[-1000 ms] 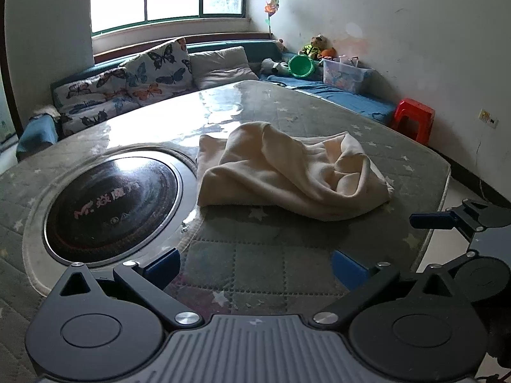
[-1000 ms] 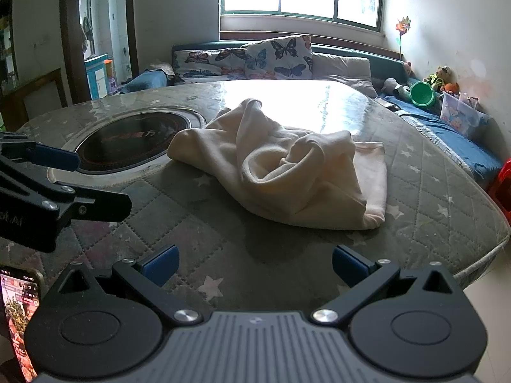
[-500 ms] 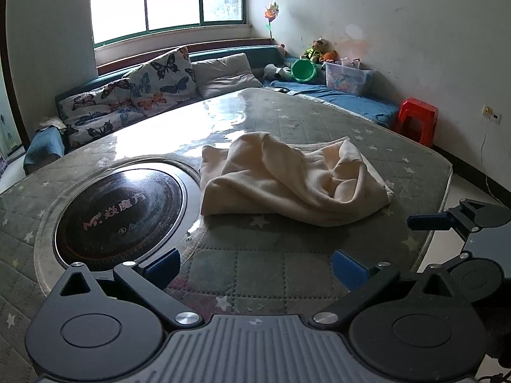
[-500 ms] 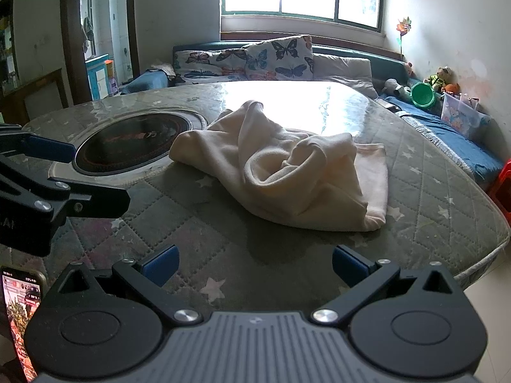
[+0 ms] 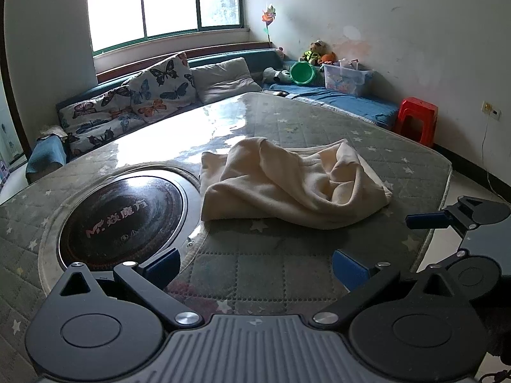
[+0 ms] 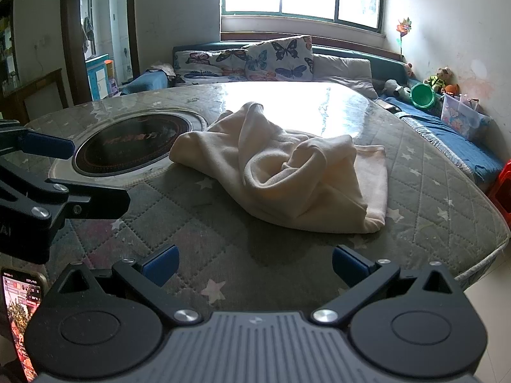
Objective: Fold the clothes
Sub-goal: 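Approach the cream cloth with both tools, fingers open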
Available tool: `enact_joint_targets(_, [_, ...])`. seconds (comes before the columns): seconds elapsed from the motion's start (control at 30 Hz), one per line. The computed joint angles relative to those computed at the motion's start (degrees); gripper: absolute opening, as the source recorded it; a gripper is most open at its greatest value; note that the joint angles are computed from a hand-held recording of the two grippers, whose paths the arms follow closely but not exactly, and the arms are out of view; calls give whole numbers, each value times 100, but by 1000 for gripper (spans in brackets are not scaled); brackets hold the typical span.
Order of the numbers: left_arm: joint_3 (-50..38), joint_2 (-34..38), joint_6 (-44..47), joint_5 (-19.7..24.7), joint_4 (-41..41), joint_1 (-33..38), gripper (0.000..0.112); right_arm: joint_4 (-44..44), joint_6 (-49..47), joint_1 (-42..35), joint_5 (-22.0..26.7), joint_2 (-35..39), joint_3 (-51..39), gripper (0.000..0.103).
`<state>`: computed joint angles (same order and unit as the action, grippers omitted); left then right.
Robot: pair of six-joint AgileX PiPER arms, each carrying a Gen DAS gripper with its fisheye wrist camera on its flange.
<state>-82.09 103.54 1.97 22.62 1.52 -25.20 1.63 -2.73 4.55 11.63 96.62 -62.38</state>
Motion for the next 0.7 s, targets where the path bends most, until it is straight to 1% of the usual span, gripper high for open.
enact_joint_targets(0.27, [-37,20,-138,25,236,-63,103,-68,89,-23,14,2,-15,103])
enact_joint_targets(0.43, [-60,45,-402,37,599,-143,103,-70,121,-43,48,14,-46,103])
enact_joint_targets(0.7, [-20,20,-508,6,788,-194,103,-69,119,-51,65,33,-66,103])
